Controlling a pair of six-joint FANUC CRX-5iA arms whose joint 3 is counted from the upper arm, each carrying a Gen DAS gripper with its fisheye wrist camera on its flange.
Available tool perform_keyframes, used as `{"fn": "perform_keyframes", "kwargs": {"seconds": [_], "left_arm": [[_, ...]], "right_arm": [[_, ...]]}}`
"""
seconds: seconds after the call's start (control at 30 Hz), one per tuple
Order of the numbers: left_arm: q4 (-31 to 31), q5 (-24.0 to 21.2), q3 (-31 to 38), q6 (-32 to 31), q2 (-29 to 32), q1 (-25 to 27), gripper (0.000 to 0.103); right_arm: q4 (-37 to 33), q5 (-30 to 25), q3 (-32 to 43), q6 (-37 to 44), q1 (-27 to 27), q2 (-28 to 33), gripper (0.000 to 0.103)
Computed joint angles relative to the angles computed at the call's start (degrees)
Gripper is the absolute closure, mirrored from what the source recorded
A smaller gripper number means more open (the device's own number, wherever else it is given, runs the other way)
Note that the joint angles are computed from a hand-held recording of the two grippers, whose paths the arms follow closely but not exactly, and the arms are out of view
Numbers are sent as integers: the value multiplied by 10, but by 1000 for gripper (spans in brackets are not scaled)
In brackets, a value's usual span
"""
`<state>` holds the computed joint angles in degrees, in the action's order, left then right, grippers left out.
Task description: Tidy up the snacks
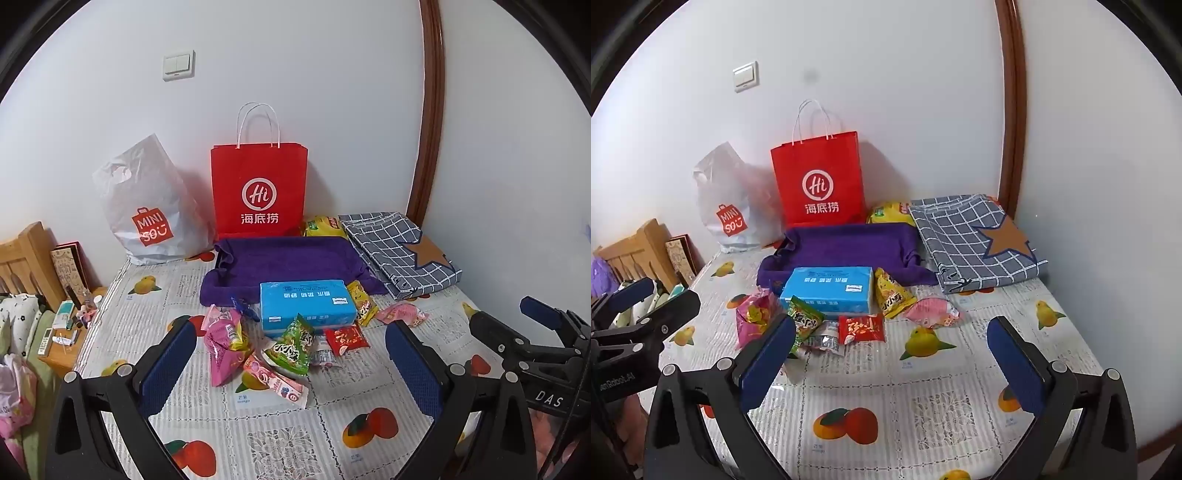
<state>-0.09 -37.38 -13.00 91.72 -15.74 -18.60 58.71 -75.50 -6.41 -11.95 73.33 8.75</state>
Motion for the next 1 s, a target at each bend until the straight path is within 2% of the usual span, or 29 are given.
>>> {"fn": "perform_keyframes", "kwargs": {"seconds": [0.1,0.2,0.4,0.53,0.77,0.83,0.93,1.0], "left_arm": [[16,10,-7,-12,0,3,0],[-5,7,7,10,9,-8,0],[-29,-37,39,28,18,-14,0],[-43,-48,36,32,6,-10,0],[-13,-35,17,24,3,7,0],[-21,-22,12,29,1,3,0],[-57,-16,17,71,0,-10,0],[-34,-15,14,51,2,-8,0]], "right_arm": [[-2,8,-8,2,1,-6,0],[1,-1,-8,1,3,-8,0],[5,6,-11,6,7,-11,0],[12,16,-11,17,8,-15,0],[23,15,5,35,12,-8,0],[25,11,7,39,13,-6,0],[26,12,6,37,16,-9,0],[26,13,8,47,17,-9,0]]}}
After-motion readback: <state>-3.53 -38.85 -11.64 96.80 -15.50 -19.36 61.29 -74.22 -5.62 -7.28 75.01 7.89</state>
